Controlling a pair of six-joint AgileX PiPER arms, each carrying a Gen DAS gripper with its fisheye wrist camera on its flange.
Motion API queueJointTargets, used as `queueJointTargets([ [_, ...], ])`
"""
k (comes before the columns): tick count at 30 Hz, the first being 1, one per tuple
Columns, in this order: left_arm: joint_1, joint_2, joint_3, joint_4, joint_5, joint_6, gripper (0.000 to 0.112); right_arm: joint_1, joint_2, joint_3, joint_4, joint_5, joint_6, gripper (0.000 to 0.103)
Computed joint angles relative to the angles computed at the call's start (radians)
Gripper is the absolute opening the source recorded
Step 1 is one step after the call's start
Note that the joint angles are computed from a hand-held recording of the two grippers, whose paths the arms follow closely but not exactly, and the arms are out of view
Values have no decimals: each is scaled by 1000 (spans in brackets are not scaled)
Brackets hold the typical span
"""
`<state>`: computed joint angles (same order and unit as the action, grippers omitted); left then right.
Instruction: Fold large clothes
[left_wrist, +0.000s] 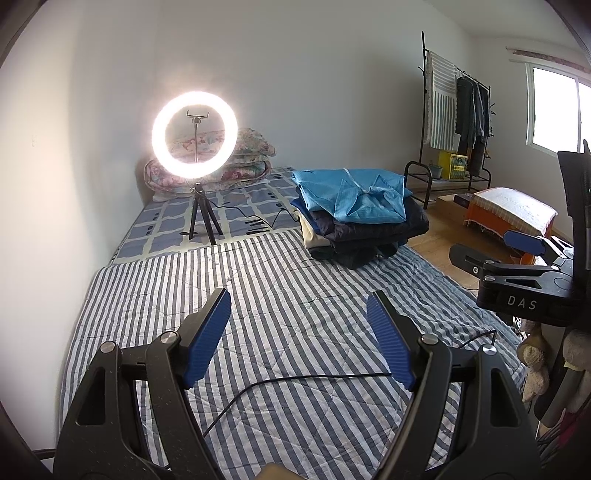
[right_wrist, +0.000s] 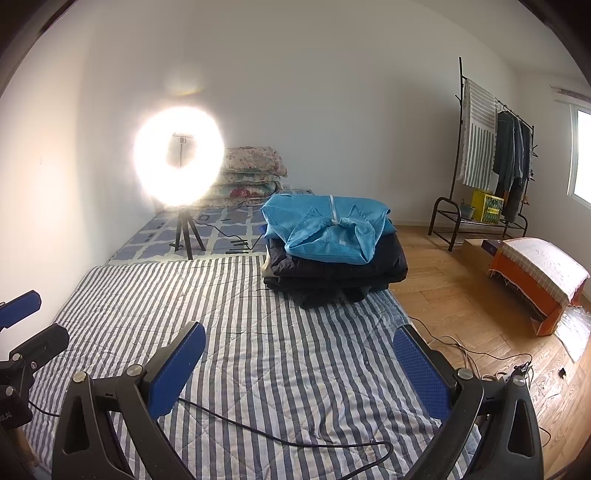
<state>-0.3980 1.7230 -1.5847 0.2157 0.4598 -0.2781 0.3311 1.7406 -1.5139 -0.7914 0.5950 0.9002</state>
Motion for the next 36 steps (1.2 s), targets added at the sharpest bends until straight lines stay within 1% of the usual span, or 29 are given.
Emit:
queueJointTargets([
  [6,-1,-5,3,-1,-2,3,79,-5,3,3,6,-5,-12,103],
  [8,-10,-7,0,41,1,-33,79,-8,4,4,9,-9,-14,103],
  [11,-42,-11,2,223,17,-190,79,-10,2,5,9,-10,-15,103],
  [13,-54,-7,-10,254,29,-198,79,-10,1,8,12,-13,-19,103],
  [14,-53,-10,-3,259,22,-199,79,-12,3,5,15,-13,-24,103],
  [16,-63,-11,-2,303,27,-245,79,-10,2,6,10,-12,-24,103],
  [17,-62,-16,6,304,23,-248,79,-10,2,7,7,-11,-24,103],
  [22,-44,-17,-3,179,23,-155,80,-11,3,4,9,-14,-27,103],
  [27,-63,-25,12,257,29,-217,80,-12,1,6,9,-14,-28,103],
  [36,-70,-30,24,265,25,-221,80,-13,-2,10,10,-16,-32,103],
])
